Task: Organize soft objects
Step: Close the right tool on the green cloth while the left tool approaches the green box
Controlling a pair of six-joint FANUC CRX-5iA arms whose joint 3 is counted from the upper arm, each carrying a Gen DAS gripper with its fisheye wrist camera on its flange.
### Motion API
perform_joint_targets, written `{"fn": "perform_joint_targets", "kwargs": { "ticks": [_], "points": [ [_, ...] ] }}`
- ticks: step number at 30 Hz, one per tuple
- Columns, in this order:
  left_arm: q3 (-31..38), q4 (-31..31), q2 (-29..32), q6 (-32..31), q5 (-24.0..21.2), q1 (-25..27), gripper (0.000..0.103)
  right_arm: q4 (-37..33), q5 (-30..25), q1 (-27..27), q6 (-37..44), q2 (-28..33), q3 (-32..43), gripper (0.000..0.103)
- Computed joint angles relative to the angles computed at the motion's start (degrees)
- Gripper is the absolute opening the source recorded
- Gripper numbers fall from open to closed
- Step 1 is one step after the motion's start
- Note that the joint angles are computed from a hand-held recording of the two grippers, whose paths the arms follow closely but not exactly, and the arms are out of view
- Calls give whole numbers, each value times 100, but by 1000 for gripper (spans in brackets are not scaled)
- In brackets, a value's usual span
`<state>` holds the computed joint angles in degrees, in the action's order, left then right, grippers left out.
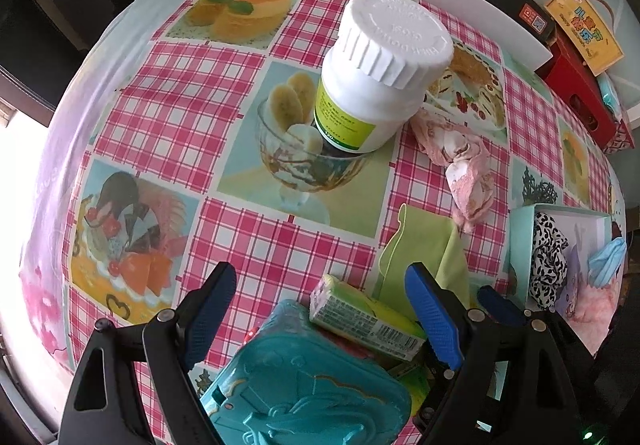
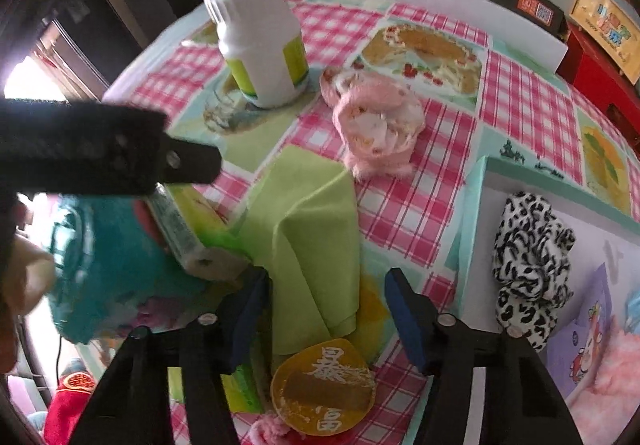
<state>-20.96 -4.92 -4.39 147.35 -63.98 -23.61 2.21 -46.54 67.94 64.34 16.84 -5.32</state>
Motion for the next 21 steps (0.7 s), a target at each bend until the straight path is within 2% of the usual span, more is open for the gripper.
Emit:
{"fn": "perform_joint_targets", "kwargs": {
  "ticks": [8,16,21],
  "points": [
    [22,-5,38,-6,-9,-9,87,560,-22,200,-249,39,-122,62],
    [107,-49,131,4,-65,-57,87,853,-19,230,-558,3,-216,38],
    [212,-96,216,28,-140,-117,87,801,-13,192,-482,-15,-206,35]
  ]
}}
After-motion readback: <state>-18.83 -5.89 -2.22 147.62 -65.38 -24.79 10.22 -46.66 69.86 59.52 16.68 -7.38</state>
